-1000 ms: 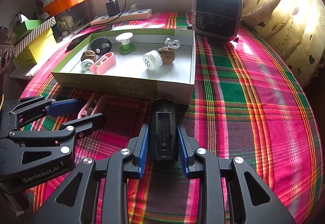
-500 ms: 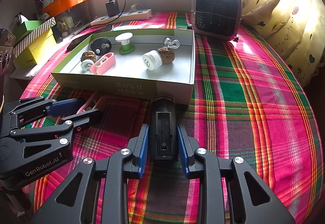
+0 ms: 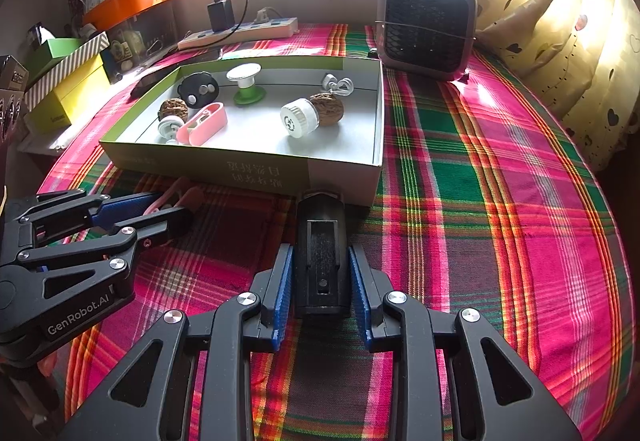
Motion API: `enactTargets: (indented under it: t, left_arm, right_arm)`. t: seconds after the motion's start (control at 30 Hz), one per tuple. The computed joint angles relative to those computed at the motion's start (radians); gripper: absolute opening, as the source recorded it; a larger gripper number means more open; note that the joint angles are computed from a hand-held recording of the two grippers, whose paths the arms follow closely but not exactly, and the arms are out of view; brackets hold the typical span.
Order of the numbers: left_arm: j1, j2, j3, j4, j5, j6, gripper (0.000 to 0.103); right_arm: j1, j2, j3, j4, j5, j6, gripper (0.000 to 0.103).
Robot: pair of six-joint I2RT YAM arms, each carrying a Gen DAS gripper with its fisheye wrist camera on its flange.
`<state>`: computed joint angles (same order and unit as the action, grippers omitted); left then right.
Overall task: Organize objects
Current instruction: 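Lift and carry the pink cable in the left tool into the box while the right carries the black device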
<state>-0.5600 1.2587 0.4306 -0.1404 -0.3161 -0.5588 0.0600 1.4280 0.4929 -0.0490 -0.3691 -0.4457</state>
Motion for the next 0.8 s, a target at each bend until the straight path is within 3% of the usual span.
enactTargets:
  t: [0.8]
  left_arm:
    - [0.003,-0.009,-0.005,0.006,0.019,-0.007,0.022]
  right_arm:
    - [0.001,-0.001,-0.003,0.005,0.004,0.001,0.028]
